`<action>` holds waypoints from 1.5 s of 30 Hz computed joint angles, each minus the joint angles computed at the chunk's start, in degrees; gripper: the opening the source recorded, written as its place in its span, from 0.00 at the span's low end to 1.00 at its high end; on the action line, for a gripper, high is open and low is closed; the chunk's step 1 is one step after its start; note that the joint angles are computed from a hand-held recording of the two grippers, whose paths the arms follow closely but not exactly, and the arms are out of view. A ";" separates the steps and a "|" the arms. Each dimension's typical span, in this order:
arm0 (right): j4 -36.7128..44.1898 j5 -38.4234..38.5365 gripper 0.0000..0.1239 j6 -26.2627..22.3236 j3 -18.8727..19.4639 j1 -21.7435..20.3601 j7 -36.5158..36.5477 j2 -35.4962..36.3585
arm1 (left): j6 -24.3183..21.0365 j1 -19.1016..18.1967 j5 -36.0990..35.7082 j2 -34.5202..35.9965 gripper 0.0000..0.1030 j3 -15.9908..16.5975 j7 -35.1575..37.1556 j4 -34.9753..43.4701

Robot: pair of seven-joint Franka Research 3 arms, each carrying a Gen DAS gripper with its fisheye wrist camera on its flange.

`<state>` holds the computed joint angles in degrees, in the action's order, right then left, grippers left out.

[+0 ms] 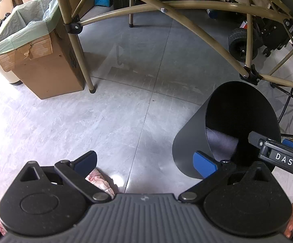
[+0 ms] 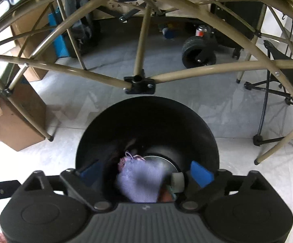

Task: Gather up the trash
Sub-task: 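Move the right tool over the bin and open it to drop the lilac pouch, then raise both tools back up toward the table top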

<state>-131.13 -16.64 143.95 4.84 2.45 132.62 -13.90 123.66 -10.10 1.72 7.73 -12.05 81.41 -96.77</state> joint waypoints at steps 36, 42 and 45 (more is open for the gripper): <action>-6.92 6.57 0.83 6.52 1.39 -2.44 -7.26 -13.92 | 14.96 -0.67 -5.98 -8.34 1.00 0.20 5.02 -7.96; -9.18 8.12 0.83 10.83 3.01 -4.84 -9.37 -19.96 | 18.29 -1.38 -8.27 -10.15 1.00 0.49 6.12 -8.41; -8.57 7.43 0.83 10.82 5.62 -8.39 -7.86 -22.11 | 19.34 -1.78 -8.96 -10.64 1.00 0.52 6.13 -7.93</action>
